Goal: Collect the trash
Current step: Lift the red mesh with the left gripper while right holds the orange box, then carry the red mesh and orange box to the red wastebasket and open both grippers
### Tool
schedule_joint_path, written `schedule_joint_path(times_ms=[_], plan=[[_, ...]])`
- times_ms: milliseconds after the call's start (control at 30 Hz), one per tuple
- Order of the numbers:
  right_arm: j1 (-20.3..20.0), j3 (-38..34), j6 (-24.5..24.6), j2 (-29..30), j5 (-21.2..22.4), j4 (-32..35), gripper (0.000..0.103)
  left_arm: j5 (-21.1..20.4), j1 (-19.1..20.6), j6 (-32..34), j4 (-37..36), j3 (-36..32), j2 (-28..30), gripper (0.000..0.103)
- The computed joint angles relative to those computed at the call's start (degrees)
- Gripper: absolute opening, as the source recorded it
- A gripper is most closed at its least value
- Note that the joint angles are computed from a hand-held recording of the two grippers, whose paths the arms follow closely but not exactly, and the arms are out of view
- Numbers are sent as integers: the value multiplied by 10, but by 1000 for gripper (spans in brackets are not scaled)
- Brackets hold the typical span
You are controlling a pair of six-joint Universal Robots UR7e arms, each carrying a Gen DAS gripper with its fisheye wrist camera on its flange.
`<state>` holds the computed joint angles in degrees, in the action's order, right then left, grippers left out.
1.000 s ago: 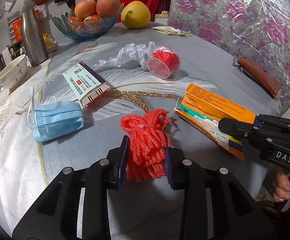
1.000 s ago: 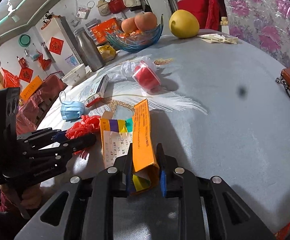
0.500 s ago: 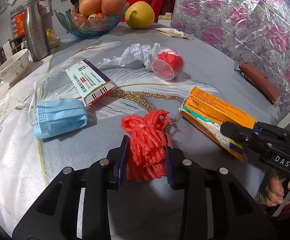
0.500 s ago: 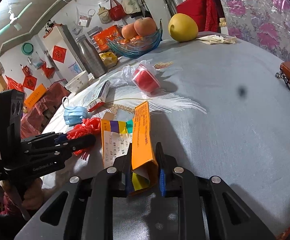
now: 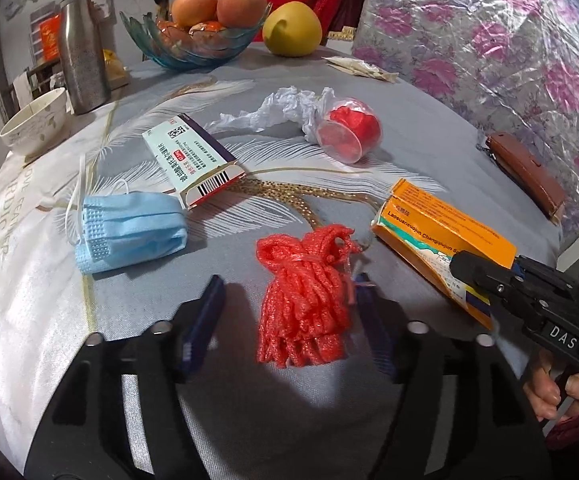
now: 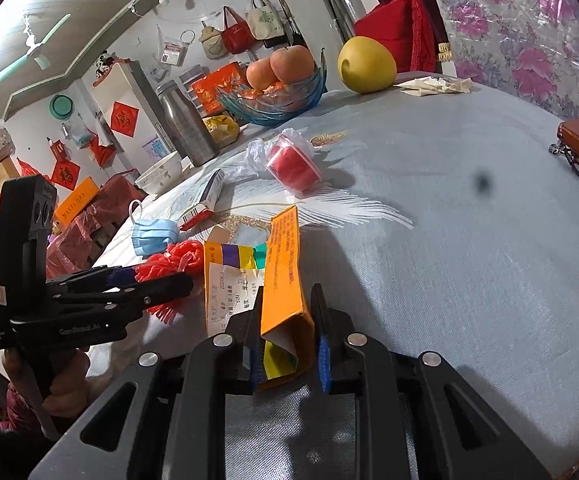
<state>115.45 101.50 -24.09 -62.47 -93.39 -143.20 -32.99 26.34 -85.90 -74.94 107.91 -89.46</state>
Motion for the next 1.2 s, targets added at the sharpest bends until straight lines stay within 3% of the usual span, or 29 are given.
schedule_joint_path(times_ms=[133,167,267,300,433,533,667,933,1200], plan=[[-1,3,-1,-1,2,-6,22,1,2,-20,17,-5,1,78],[0,2,-1,0,1,-6,22,3,1,-14,8,-1,-2,73],[7,4,0,-1,-20,-12,19,7,-4,19,-28,13,-9,36],[9,4,1,-1,-25,-12,19,9,-6,22,-27,14,-7,32],[10,4,9,-20,-7,-2,18,46,-30,-15,3,16,-7,31],[13,10,1,-51,1,-21,18,39,-36,34,-72,25,-11,31],[9,16,-1,-96,7,-41,18,56,-51,62,-88,6,20,31],[-19,21,-24,-202,-33,-60,18,39,-59,253,-295,-10,104,31],[-96,44,-40,-280,-102,-64,18,-31,-42,431,-470,-57,218,31]])
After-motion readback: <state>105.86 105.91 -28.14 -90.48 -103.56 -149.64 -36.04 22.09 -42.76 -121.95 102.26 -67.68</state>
